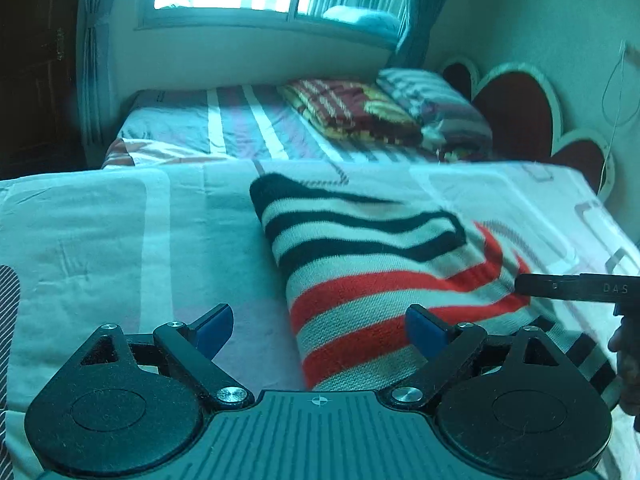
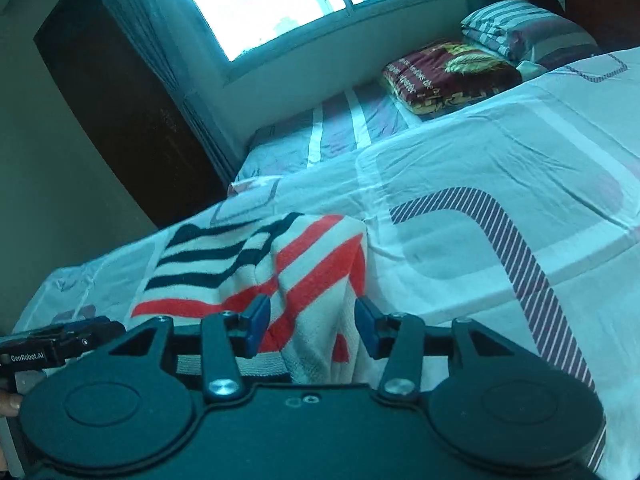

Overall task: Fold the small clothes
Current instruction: 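Grasp the end of the striped bundle with the right gripper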

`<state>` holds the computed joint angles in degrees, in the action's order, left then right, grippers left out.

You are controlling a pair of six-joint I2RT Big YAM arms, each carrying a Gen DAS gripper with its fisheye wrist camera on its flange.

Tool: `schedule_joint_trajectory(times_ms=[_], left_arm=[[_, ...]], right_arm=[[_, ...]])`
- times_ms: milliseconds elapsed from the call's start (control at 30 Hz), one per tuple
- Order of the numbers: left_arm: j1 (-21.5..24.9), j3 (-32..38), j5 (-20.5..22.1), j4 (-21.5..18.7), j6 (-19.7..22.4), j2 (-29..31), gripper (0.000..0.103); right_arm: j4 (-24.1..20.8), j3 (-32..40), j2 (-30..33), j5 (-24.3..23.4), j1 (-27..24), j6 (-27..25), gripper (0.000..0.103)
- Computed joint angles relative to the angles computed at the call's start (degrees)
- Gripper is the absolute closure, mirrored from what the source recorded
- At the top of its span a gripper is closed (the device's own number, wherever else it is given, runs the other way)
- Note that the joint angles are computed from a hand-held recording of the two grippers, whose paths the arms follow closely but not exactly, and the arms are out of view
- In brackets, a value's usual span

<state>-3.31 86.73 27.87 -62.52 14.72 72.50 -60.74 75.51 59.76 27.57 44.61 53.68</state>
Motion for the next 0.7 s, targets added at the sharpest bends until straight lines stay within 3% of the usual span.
schedule_joint_trajectory(times_ms=[267, 367, 433, 500, 533, 567, 600, 700], left_arm=[[-1.2, -1.6, -1.8, 0.9, 0.6, 0.3, 0.010], [-1.5, -1.7, -2.4, 1.2, 1.0, 0.4, 0.010], [-1.7, -1.8, -3.5, 1.6, 1.8, 0.2, 0.005], [-1.7, -1.0, -4.7, 1.0, 3.0, 0.0, 0.005], [-1.2, -0.6, -4.3, 0.7, 3.3, -0.3, 0.005], [-0.3, -0.5, -3.0, 0.4, 3.7, -0.7, 0.005], [1.1, 0.2, -0.6, -0.9, 4.0, -0.5, 0.005], [5.4, 3.2, 8.2, -7.7, 3.8, 1.9, 0.005]], right_arm=[[0.2, -1.9, -0.3, -1.0, -0.7, 0.3, 0.058], [-1.4, -1.3, 0.2, -0.8, -1.1, 1.9, 0.046], [-3.2, -0.4, 0.8, -1.4, -1.4, 3.8, 0.034], [-6.0, 1.8, 1.7, -3.1, -2.0, 4.1, 0.035], [-7.4, 2.9, 1.7, -2.5, -1.6, 4.6, 0.036], [-6.7, 2.8, 0.5, -1.3, -1.1, 4.8, 0.046], [-4.3, 1.6, -1.5, -1.7, -1.1, 5.1, 0.049], [1.9, -3.6, -7.8, -10.6, -4.2, 8.0, 0.043]])
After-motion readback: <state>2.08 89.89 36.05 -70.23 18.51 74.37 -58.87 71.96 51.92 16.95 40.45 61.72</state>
